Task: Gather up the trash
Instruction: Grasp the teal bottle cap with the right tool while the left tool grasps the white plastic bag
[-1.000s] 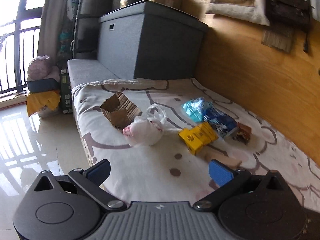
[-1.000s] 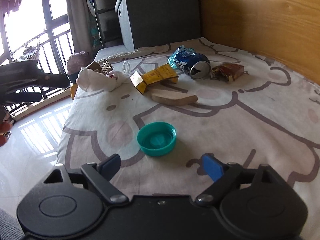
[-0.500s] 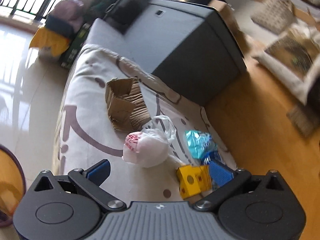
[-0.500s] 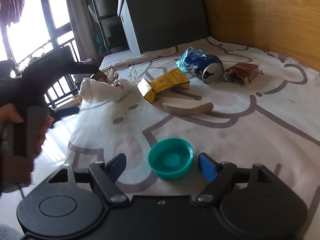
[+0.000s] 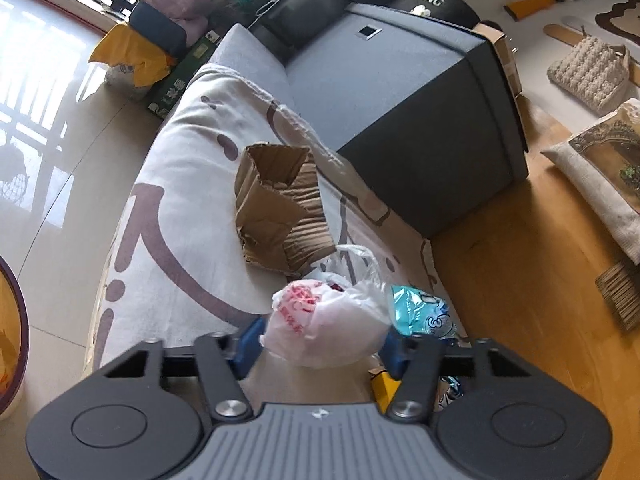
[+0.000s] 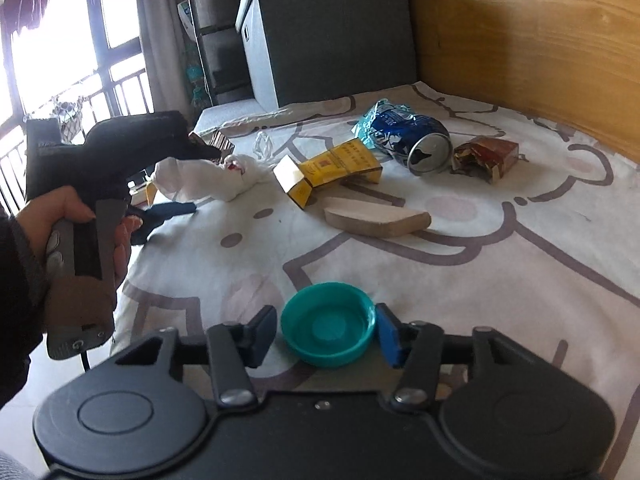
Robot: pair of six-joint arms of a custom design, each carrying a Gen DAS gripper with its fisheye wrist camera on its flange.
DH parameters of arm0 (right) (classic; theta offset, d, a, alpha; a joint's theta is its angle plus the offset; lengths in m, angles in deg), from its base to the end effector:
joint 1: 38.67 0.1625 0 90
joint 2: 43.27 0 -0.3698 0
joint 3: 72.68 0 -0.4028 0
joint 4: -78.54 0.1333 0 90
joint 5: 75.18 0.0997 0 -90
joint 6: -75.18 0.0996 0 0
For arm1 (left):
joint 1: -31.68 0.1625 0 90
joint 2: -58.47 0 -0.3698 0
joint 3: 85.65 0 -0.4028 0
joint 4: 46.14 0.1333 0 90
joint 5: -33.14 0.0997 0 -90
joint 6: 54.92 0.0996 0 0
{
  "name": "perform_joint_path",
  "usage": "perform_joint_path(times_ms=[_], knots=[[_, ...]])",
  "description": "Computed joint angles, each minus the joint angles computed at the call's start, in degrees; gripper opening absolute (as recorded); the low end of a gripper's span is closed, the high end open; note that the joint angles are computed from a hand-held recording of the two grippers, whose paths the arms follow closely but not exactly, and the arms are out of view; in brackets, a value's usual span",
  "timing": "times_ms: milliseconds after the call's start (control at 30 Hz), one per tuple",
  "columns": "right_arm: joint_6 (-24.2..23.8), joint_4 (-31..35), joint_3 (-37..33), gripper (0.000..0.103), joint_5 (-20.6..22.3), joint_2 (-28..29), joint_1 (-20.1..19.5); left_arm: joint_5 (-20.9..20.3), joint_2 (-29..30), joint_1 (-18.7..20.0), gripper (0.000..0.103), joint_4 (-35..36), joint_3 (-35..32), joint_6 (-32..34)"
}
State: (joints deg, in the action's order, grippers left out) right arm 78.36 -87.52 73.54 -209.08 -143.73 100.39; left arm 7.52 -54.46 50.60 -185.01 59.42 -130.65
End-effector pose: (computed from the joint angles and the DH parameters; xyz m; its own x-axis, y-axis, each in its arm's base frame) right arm 0.2960 -0.1718 0.2259 -0.7715 -0.2832 0.5698 -0.6103 0.5824 -0.5370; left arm -0.2161 -0.3099 0.2762 -0.9731 -0.2209 0.0661 -0.1505 0.3914 -0.9078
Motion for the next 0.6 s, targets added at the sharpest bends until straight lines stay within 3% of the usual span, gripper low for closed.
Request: perform_joint_path(times_ms=[100,267,467,600], knots=[[0.1,0.4,-0.4,0.051,-0.7,0.5,0.2,-0.4,-0.3,0.2,0.038,-0.3,0.1,0.3],[0.5,1.3,-1.0,0.050,-1.6,1.2,0.7,0.6,-3.8,-2.2,0.033,7.8,0.4,-2.5],[3.7,5.2,-2.4,0.050,-2.5,1.3,1.7,2.7,-10.3,-8.2,0.031,33.4,-2.4,-12.1],[6.0,7.2,-3.4,0.050,-3.1,1.3,2.8,0.8,-12.4,-12.4,0.030,52.3,-6.5,-20.4]])
